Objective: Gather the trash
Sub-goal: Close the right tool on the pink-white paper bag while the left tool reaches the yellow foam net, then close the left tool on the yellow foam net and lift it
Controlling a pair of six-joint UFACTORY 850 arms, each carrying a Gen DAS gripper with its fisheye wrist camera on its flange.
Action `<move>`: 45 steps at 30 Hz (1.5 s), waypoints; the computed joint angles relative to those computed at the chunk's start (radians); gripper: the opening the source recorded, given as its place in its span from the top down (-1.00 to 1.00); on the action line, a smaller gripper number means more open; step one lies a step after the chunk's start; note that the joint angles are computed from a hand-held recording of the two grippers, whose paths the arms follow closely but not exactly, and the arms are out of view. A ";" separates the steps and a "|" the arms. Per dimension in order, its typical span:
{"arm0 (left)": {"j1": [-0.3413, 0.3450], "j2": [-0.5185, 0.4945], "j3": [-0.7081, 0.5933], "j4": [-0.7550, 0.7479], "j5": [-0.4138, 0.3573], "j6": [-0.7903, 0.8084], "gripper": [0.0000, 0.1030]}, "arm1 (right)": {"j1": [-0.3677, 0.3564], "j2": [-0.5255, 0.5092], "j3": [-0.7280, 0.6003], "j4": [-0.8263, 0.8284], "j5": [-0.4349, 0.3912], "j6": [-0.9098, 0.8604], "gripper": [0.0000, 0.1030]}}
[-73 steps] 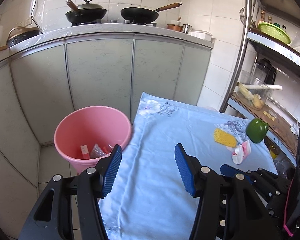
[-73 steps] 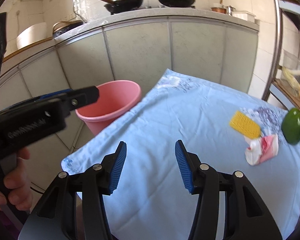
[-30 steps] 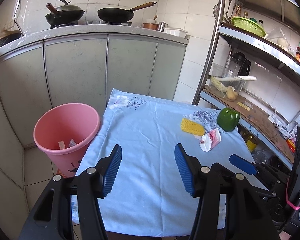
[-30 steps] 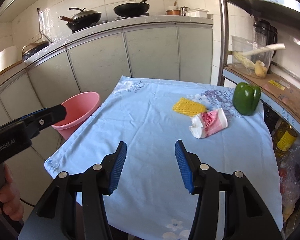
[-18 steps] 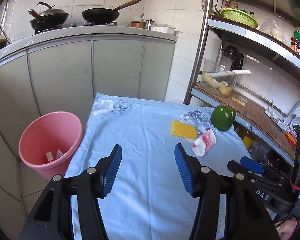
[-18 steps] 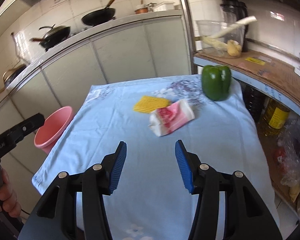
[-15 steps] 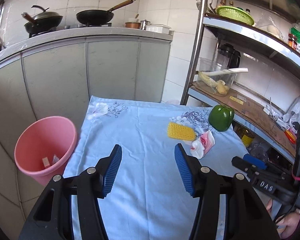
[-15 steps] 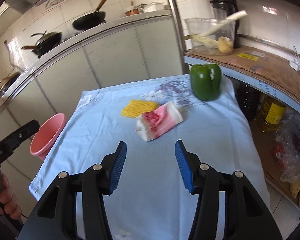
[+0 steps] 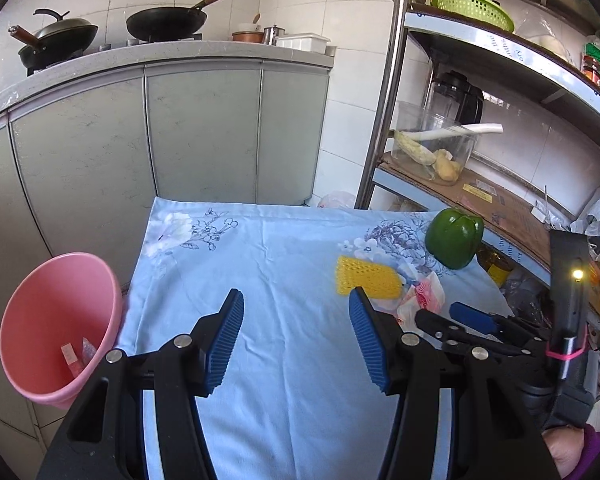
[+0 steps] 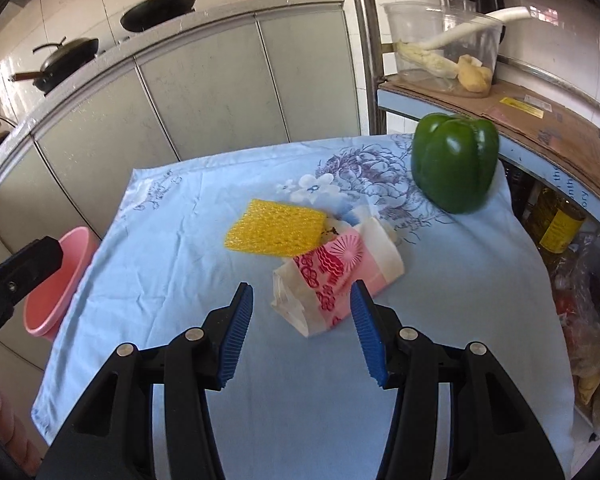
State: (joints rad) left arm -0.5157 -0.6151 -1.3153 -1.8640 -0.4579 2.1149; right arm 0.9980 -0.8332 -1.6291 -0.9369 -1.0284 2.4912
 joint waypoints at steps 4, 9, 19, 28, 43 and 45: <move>-0.014 -0.066 -0.092 0.149 0.006 -0.152 -0.05 | -0.029 -0.023 -0.023 0.045 0.014 -0.049 0.00; -0.040 -0.156 -0.214 0.390 -0.005 -0.411 -0.05 | -0.027 -0.003 0.031 0.023 0.042 -0.023 0.20; -0.095 -0.301 -0.401 0.646 -0.020 -0.722 -0.05 | 0.055 0.121 0.228 -0.095 0.055 0.185 0.48; -0.158 -0.375 -0.500 0.892 0.021 -1.007 0.04 | 0.096 0.136 0.251 -0.127 0.020 0.226 0.47; -0.098 -0.172 -0.225 0.444 0.061 -0.562 0.84 | 0.124 0.141 0.238 -0.180 -0.013 0.240 0.47; -0.086 -0.122 -0.163 0.321 0.078 -0.417 0.84 | 0.128 0.131 0.217 -0.191 -0.020 0.229 0.47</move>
State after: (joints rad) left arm -0.6014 -0.7368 -1.4785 -1.5433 -0.3794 1.6977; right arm 1.1257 -0.7020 -1.4117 -1.1277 -1.0483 2.7207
